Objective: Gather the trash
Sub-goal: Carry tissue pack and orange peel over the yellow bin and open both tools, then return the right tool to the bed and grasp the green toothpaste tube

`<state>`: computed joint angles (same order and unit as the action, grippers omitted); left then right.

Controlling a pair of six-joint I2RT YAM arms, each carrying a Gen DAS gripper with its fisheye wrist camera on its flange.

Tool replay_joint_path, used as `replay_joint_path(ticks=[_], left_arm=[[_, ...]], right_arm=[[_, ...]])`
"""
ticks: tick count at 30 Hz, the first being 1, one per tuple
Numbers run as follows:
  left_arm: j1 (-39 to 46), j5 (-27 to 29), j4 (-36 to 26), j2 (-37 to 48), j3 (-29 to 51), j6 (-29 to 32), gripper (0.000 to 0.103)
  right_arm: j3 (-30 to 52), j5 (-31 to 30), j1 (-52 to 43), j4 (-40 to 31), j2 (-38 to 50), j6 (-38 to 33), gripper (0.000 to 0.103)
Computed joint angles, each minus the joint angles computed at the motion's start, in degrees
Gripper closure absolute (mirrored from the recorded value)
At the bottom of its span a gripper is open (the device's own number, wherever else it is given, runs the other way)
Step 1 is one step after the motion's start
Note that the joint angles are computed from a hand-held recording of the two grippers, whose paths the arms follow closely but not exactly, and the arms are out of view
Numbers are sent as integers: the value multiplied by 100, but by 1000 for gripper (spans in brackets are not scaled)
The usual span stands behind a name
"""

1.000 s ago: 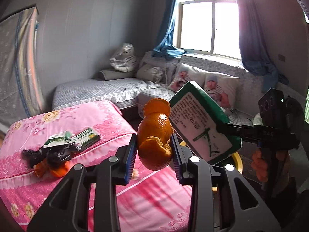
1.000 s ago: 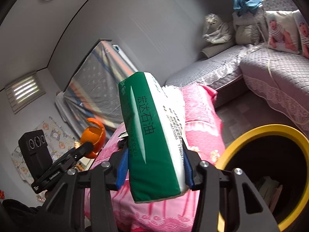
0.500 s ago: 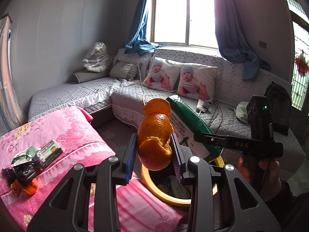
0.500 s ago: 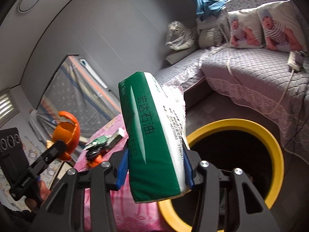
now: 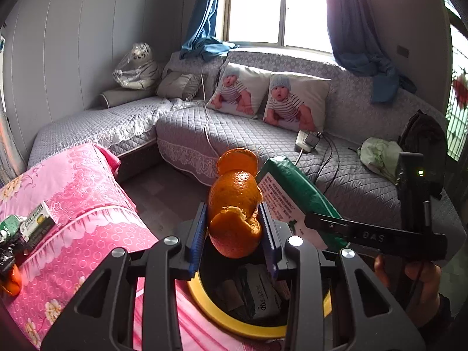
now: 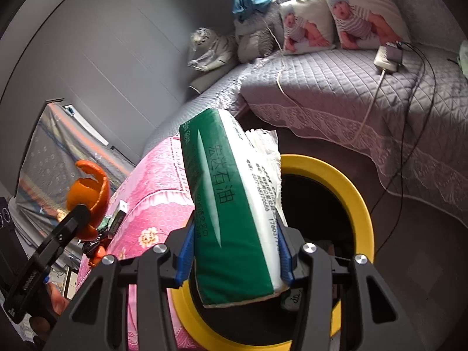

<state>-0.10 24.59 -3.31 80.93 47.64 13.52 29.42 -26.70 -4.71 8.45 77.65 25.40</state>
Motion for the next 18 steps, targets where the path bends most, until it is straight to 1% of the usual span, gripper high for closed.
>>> replay_joint_path(ticks=[4, 7, 10, 11, 12, 14, 16, 18], left_arm=[[-143, -148, 78, 602, 239, -123, 70], [-186, -269, 249, 692, 195, -118, 69], [-86, -194, 160, 737, 245, -241, 62], [-42, -163, 175, 710, 225, -254, 55], [-8, -181, 227, 646, 173, -284, 42], [143, -136, 387, 500, 33, -371, 28], [289, -48, 441, 386, -28, -423, 27], [478, 17, 521, 242, -98, -534, 17]], right_arm=[[2, 113, -32, -66, 94, -21, 59], [38, 291, -13, -117, 191, -62, 58], [133, 362, -16, -202, 348, -54, 53], [142, 360, -27, -201, 373, -44, 51], [167, 352, -49, -201, 407, -44, 50], [169, 356, -60, -192, 346, -31, 43], [154, 443, -28, -213, 190, -22, 39], [153, 485, 10, -236, 45, -46, 37]])
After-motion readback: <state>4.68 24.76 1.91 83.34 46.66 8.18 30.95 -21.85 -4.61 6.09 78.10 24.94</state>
